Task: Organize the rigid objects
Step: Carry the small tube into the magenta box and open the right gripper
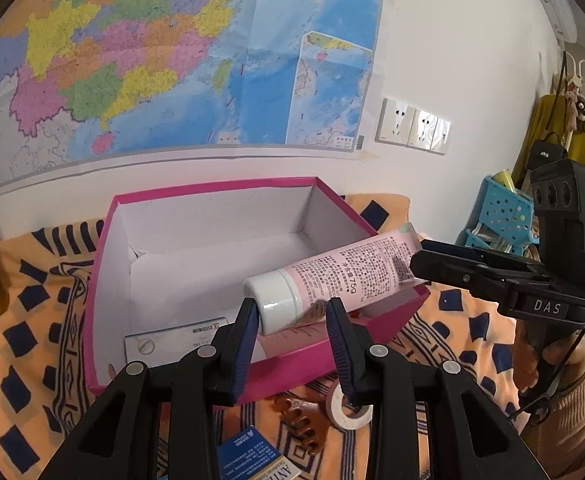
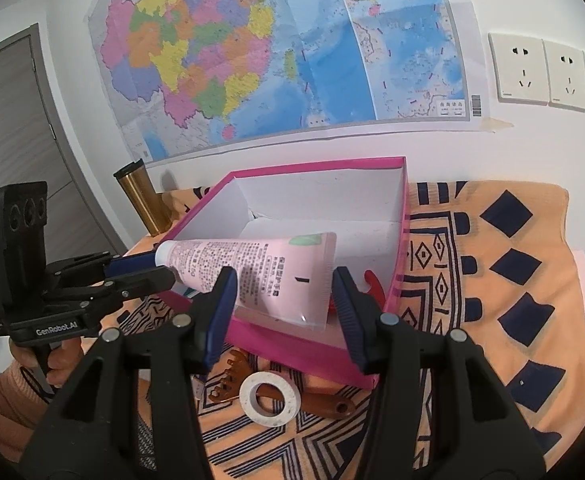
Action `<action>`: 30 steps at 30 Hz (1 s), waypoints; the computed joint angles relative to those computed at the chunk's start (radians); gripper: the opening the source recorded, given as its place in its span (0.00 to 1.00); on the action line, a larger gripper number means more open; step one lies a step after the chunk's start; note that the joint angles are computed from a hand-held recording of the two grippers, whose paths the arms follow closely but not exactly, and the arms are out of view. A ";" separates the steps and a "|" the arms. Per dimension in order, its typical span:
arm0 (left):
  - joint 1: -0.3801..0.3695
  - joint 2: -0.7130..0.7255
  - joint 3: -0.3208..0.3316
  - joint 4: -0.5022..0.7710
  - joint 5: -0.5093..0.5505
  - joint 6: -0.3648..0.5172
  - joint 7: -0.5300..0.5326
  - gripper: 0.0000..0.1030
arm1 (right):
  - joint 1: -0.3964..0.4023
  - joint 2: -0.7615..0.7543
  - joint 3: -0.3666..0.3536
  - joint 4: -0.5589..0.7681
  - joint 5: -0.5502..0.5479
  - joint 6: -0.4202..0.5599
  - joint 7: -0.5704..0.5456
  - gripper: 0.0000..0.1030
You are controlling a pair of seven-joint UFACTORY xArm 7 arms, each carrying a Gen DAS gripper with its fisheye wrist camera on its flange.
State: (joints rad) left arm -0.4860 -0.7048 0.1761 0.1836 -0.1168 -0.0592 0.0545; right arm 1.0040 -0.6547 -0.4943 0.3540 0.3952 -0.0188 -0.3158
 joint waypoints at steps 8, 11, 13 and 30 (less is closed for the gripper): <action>-0.029 0.076 0.039 0.034 -0.003 -0.012 0.008 0.33 | 0.031 0.053 -0.038 0.029 0.009 -0.001 -0.010 0.50; -0.044 0.094 0.057 0.041 -0.008 -0.015 0.014 0.33 | 0.040 0.068 -0.048 0.038 0.019 0.005 -0.018 0.50; -0.046 0.105 0.060 0.046 -0.010 -0.016 0.014 0.33 | 0.048 0.075 -0.056 0.043 0.029 0.008 -0.026 0.50; -0.068 0.173 0.091 0.082 -0.032 -0.011 0.044 0.34 | 0.049 0.124 -0.040 0.068 0.106 0.025 -0.068 0.50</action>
